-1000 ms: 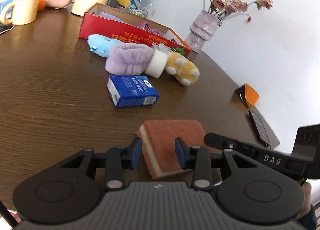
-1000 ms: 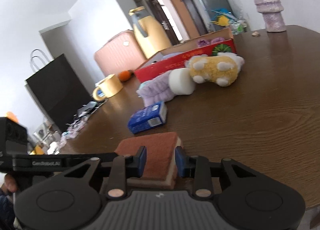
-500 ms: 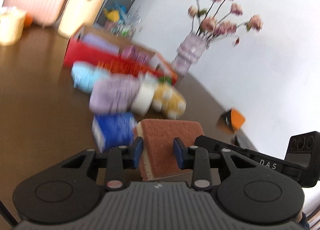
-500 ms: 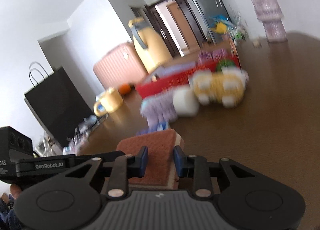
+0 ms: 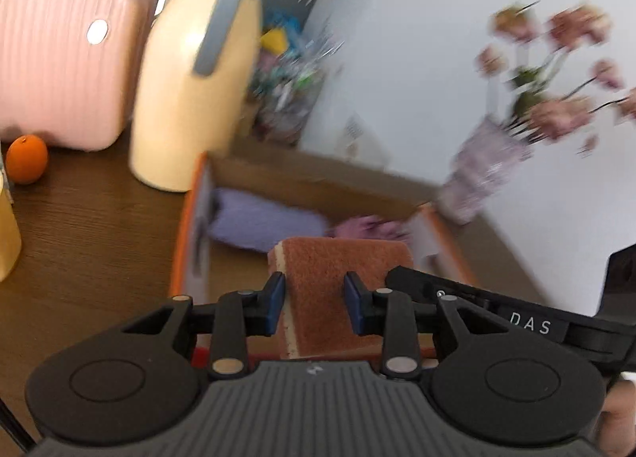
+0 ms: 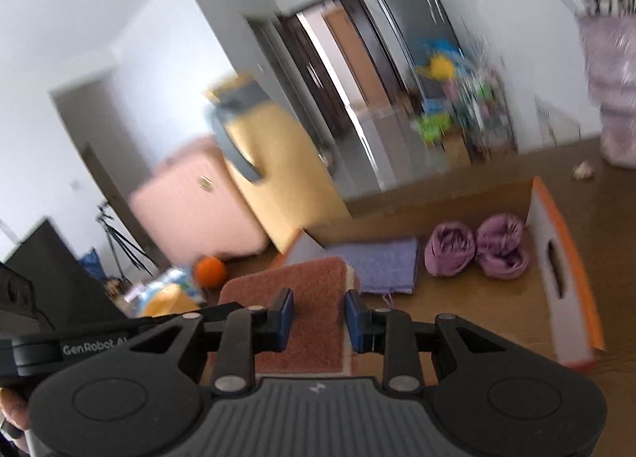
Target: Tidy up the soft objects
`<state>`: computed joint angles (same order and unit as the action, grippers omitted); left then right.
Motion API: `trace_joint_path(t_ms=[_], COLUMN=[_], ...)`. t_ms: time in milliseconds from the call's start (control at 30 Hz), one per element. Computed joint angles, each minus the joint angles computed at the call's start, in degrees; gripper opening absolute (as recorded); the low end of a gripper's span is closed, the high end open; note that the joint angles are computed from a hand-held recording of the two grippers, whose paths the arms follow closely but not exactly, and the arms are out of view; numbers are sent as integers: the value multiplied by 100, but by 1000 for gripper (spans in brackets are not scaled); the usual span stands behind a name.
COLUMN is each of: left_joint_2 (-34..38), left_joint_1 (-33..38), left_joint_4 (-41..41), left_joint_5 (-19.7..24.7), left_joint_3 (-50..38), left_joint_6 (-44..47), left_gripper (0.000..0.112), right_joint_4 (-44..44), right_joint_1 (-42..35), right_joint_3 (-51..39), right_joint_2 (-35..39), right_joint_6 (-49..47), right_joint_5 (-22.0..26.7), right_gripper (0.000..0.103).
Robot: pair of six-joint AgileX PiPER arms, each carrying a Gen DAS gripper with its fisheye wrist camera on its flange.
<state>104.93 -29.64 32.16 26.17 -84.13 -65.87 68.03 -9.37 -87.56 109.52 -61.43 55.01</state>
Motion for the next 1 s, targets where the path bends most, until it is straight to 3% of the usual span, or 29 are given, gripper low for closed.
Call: trace_joint_path(t_ms=[100, 200, 333, 500, 667, 833, 1000], left_joint_2=[481, 625, 636, 276, -375, -1141, -1284], left_joint_1=[205, 263, 111, -111, -694, -1910, -3224], left_joint_4=[-432, -408, 570, 970, 1734, 3271, 4172], left_joint_5=[444, 604, 773, 995, 1595, 2702, 4139], left_joint_3=[-511, -501, -347, -115, 59, 671, 970], left_joint_6=[712, 818, 107, -152, -749, -2032, -2962], left_gripper=[32, 33, 37, 42, 48, 71, 78], right_joint_4=[-876, -1381, -1836, -2015, -1826, -1322, -153], right_joint_1=[511, 846, 1094, 1190, 848, 131, -968], right_joint_3=[-1170, -1631, -1744, -1491, -1023, -208, 926], right_joint_2=[878, 1341, 1562, 1378, 689, -521, -1709], right_joint_6=[1052, 1522, 1741, 1664, 1267, 316, -1509], right_joint_5=[-107, -186, -89, -300, -278, -229, -91], right_gripper=[28, 30, 35, 41, 42, 50, 64])
